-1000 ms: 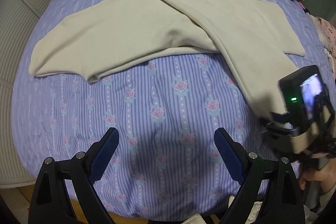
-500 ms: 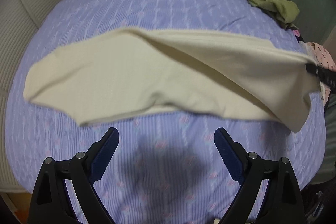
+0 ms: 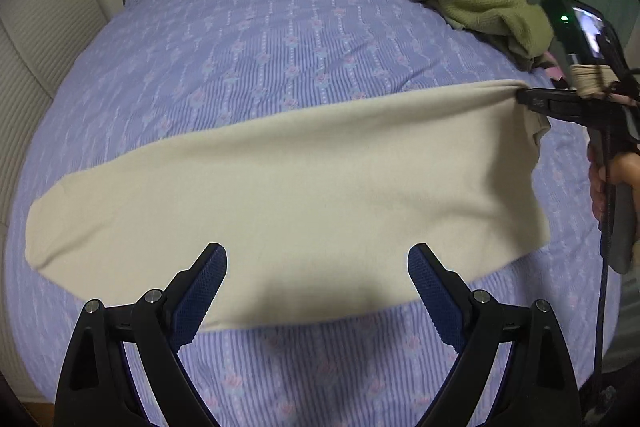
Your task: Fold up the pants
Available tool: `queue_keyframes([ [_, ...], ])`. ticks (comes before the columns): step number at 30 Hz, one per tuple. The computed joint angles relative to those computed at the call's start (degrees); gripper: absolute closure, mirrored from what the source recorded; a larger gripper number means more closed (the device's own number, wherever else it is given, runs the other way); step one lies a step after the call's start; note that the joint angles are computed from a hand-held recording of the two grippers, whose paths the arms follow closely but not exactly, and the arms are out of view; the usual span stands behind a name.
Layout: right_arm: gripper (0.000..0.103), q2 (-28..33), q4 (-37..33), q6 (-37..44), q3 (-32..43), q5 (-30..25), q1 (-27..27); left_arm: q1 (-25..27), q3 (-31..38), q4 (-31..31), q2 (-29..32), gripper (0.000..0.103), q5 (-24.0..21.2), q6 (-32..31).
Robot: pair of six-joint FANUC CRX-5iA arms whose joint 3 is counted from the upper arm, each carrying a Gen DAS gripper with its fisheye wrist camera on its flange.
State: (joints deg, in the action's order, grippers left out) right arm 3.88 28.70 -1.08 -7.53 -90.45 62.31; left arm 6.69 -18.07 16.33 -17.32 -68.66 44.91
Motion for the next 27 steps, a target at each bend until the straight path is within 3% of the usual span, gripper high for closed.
queue_keyframes([
  [4, 0.097, 1.05, -1.52, 2.85, -2.0, 3.11, -3.17, -4.45, 1.06, -3.2, 2.32, 0.01, 3.55, 3.23],
  [9, 0.095, 3.03, -3.36, 4.99, -2.03, 5.73, -6.68, -6.7, 1.97, -5.22, 4.14, 0.01, 4.45, 5.92],
  [11, 0.08, 2.64, -4.85, 5.91, -2.26, 7.15, -7.85, -7.27, 2.26, -5.54, 4.32, 0.01, 4.6, 6.31],
  [13, 0.042, 2.45, -2.27, 4.09, -2.59, 3.26, -6.94, -7.56, 2.24, -4.99, 4.05, 0.01, 4.95, 5.79],
  [15, 0.03, -0.32, 1.08, 0.53, -4.71, 1.46, -4.94, -7.46, 1.52, -3.62, 3.22, 0.01, 5.72, 3.95],
  [18, 0.03, -6.42, 1.61, -3.77, -7.44, 0.64, -1.25, -7.29, 0.86, -1.59, 2.44, 0.01, 5.61, 2.47],
  [22, 0.03, -12.73, 1.41, -12.45, -11.36, -1.77, 7.75, -6.86, -0.31, -0.09, 1.02, 0.01, 4.53, 1.91],
  [27, 0.031, -18.22, -4.21, -26.68, -16.71, -1.63, 17.6, -7.56, -2.75, -1.8, -1.35, 0.01, 2.29, 1.81],
])
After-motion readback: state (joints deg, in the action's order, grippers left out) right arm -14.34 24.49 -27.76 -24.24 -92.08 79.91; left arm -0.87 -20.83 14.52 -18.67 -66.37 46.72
